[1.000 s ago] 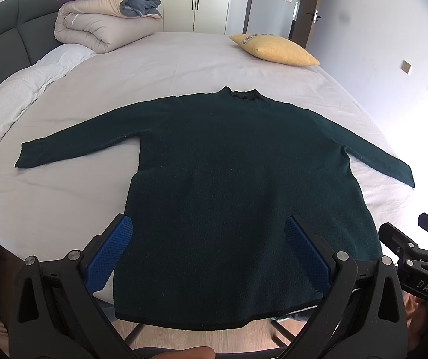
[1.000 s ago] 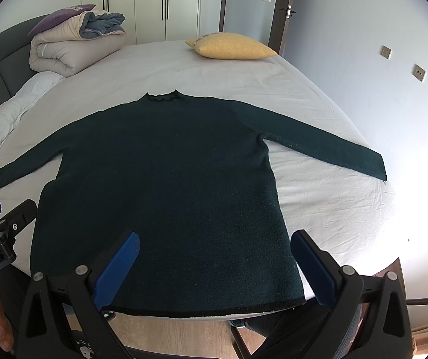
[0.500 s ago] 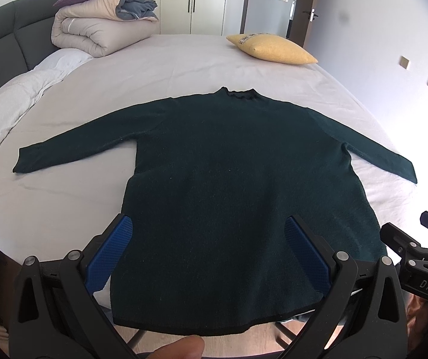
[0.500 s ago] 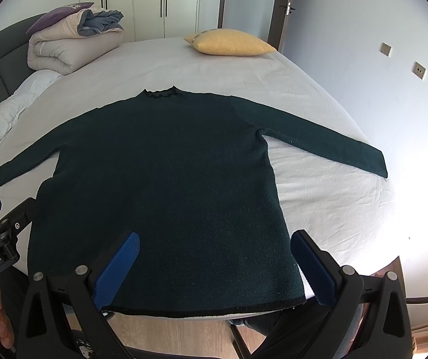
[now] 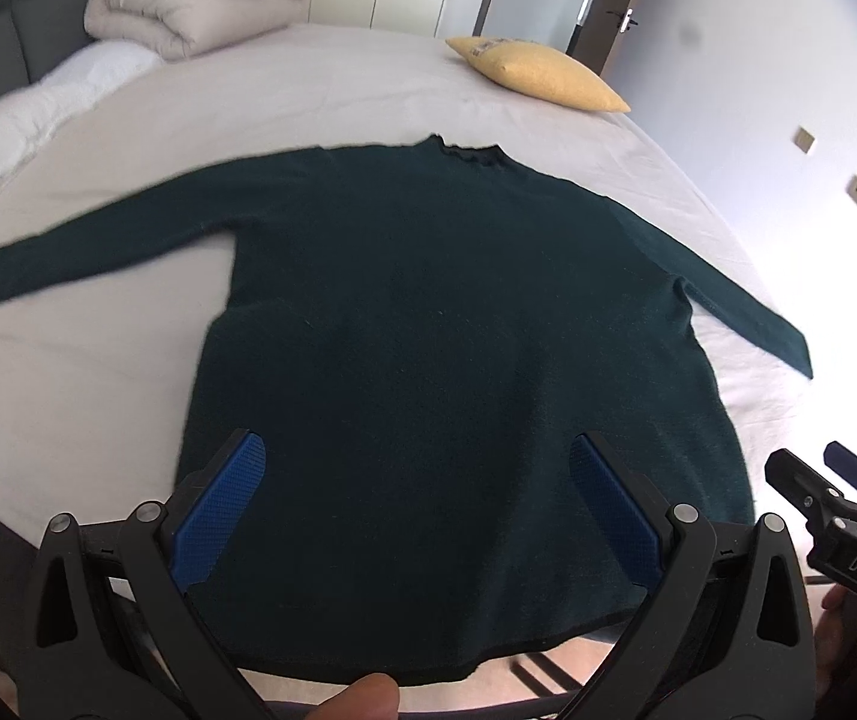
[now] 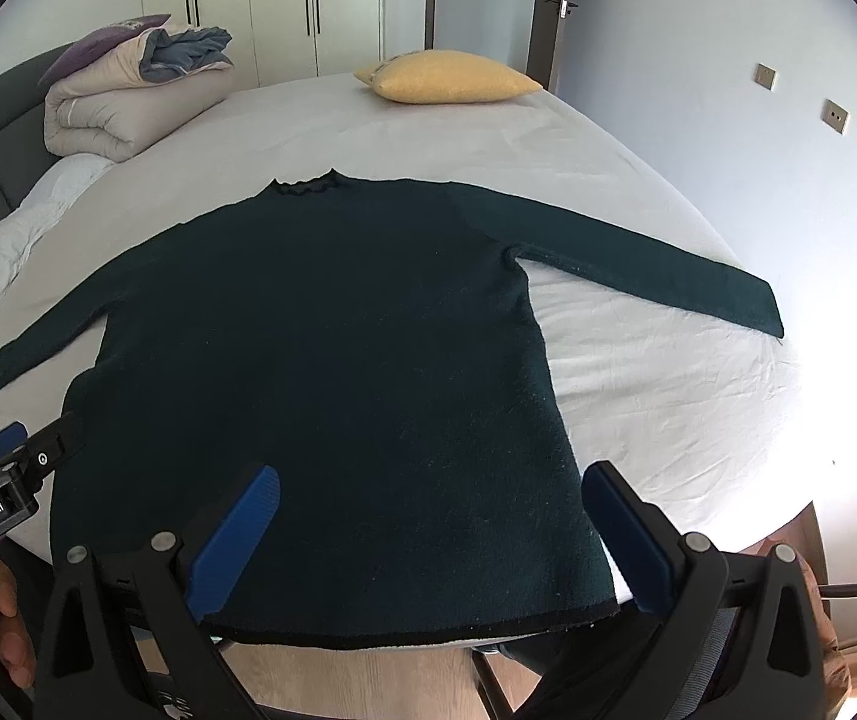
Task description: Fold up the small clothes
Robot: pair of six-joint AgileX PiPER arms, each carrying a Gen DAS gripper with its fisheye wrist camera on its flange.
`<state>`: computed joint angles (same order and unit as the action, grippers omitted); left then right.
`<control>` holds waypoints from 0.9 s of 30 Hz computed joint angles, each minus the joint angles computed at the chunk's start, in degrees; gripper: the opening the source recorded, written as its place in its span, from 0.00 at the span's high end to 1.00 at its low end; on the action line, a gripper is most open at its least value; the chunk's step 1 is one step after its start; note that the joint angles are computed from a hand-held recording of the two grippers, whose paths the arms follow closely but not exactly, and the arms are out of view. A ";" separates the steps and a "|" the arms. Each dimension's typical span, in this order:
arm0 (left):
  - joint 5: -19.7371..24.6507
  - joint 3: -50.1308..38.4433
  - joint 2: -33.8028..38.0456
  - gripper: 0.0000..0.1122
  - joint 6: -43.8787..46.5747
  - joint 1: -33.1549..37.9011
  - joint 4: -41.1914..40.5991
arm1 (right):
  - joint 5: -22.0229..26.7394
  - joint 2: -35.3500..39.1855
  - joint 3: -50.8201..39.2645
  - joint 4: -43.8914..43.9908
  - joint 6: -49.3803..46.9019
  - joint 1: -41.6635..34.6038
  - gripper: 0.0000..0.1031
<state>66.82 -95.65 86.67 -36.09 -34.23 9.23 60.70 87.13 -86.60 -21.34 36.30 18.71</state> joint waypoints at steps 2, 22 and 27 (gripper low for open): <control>-2.04 0.67 0.23 0.08 4.04 4.68 -7.21 | -4.01 -1.87 2.36 2.11 -1.04 -4.40 0.00; -3.72 -18.83 21.06 0.08 13.97 18.61 -24.81 | -14.70 32.21 -18.11 67.55 -27.01 -63.48 0.14; -1.19 -29.72 29.40 0.08 14.77 18.36 -24.58 | -17.32 39.46 -27.89 72.04 -25.97 -63.48 0.22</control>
<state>65.63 -125.38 116.06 -21.32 -15.87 -15.34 43.38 126.58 -114.49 50.70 10.33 -44.77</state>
